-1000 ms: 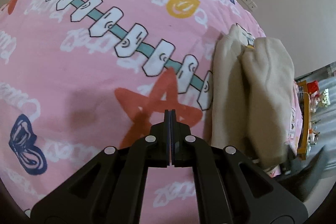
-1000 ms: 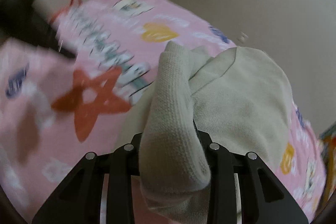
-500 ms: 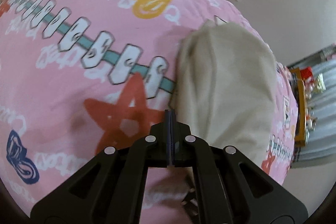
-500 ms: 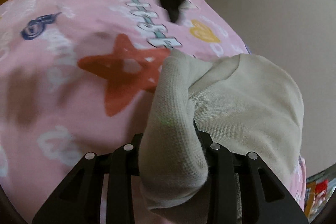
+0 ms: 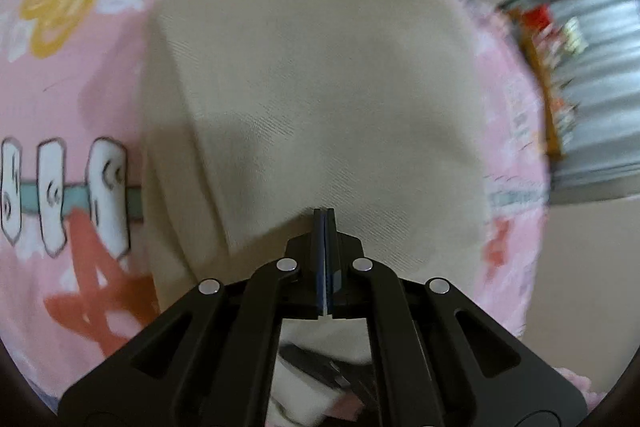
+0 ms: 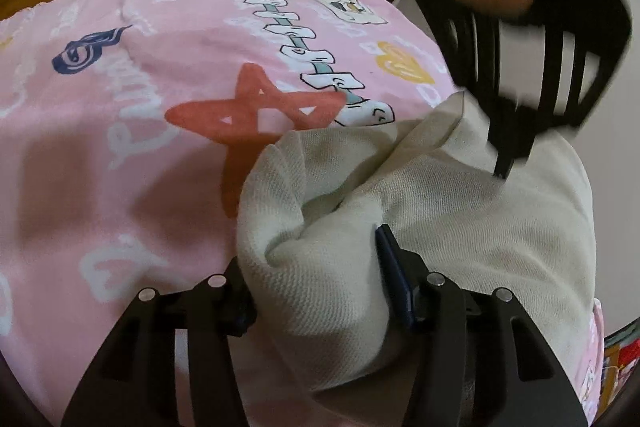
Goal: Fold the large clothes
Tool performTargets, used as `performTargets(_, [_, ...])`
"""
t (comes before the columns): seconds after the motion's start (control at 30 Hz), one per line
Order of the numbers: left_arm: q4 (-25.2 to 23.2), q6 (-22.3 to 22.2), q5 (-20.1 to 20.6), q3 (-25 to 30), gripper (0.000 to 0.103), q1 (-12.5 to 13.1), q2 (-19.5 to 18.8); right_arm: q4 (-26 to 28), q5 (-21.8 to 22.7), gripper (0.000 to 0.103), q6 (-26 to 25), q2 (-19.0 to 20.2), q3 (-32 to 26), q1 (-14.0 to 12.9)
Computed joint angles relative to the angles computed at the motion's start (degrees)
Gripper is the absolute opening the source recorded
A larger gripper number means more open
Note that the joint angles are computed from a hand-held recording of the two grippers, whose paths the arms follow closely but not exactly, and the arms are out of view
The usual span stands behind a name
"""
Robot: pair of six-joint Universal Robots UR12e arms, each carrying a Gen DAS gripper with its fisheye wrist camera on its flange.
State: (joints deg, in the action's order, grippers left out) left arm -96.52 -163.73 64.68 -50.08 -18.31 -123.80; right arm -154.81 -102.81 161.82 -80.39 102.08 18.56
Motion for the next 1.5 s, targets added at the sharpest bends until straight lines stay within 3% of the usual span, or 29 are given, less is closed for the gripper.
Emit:
performTargets(0.1, [-6.3,-1.3,0.0,4.7,0.002,-0.2,-3.6,-1.3,1.7,0.05,0.8,-1.0,1.1,-0.4])
performTargets(0.17, [-8.1,-0.2,0.2,6.4,0.003,-0.2,-4.7,-0.1,4.6,0.049,1.9,-3.3,2.2,-1.2])
performTargets(0.23, [-9.0,0.4,0.1,7.1,0.003,-0.1,-5.1,2.0,8.9,0.045,5.3,-5.9,3.0,-2.5])
performTargets(0.27, [-8.7,0.3,-0.1,6.7,0.003,0.0,-4.9,3.2,11.9,0.036,8.9,-8.0,3.8,-3.9])
performTargets(0.33, [-7.1,0.7,-0.1,5.2,0.003,0.1,-4.1,4.5,13.4,0.024,12.6,-11.1,4.9,-5.5])
performTargets(0.43, [-3.1,-2.0,-1.5,1.3,0.003,0.6,-1.9,6.0,10.5,0.022,19.4,-13.7,4.7,-8.1])
performTargets(0.57, [6.2,-2.4,3.0,-5.3,0.003,0.2,2.3,14.8,10.6,0.021,24.3,-12.2,3.3,-11.3])
performTargets(0.63, [7.6,-2.9,2.8,-7.0,0.003,0.5,3.0,16.5,7.8,0.021,24.3,-11.3,3.1,-10.6])
performTargets(0.77, [6.5,-8.2,-0.4,-6.6,0.003,1.5,1.1,15.6,7.0,0.021,29.6,-9.6,3.3,-10.2])
performTargets(0.9, [12.2,-8.7,4.0,-9.1,0.002,0.2,3.6,15.6,12.5,0.021,30.6,-11.0,2.1,-12.0])
performTargets(0.97, [15.6,-7.7,5.6,-11.7,0.002,-0.2,6.1,12.5,11.2,0.021,29.7,-11.4,1.3,-12.4])
performTargets(1.0, [18.4,-8.1,6.9,-14.3,0.002,-0.5,8.3,11.3,10.2,0.023,29.6,-11.0,0.1,-12.9])
performTargets(1.07, [22.3,-9.8,9.7,-18.5,0.002,-0.8,11.7,11.9,12.7,0.031,30.4,-8.7,-3.8,-15.0])
performTargets(1.13, [25.8,-13.9,13.6,-22.2,0.002,-1.3,14.1,16.9,13.7,0.031,29.1,-5.0,-8.7,-16.1])
performTargets(1.2, [27.9,-18.1,15.3,-25.6,0.002,-1.5,15.3,24.5,11.6,0.03,28.8,0.0,-14.6,-16.5])
performTargets(1.27, [28.1,-17.8,16.2,-26.0,0.002,-1.1,14.5,31.4,10.8,0.028,27.7,4.4,-19.3,-16.9])
performTargets(1.37, [29.5,-17.1,17.0,-24.9,0.002,-1.3,12.2,35.5,5.8,0.029,25.2,8.4,-22.4,-15.9])
performTargets(1.43, [27.4,-18.4,18.7,-22.4,0.003,-1.0,9.0,36.0,8.0,0.03,28.6,9.4,-23.2,-16.7])
performTargets(1.5, [24.3,-22.6,13.7,-20.2,0.003,0.3,7.4,37.3,11.3,0.03,32.1,9.4,-24.0,-17.8])
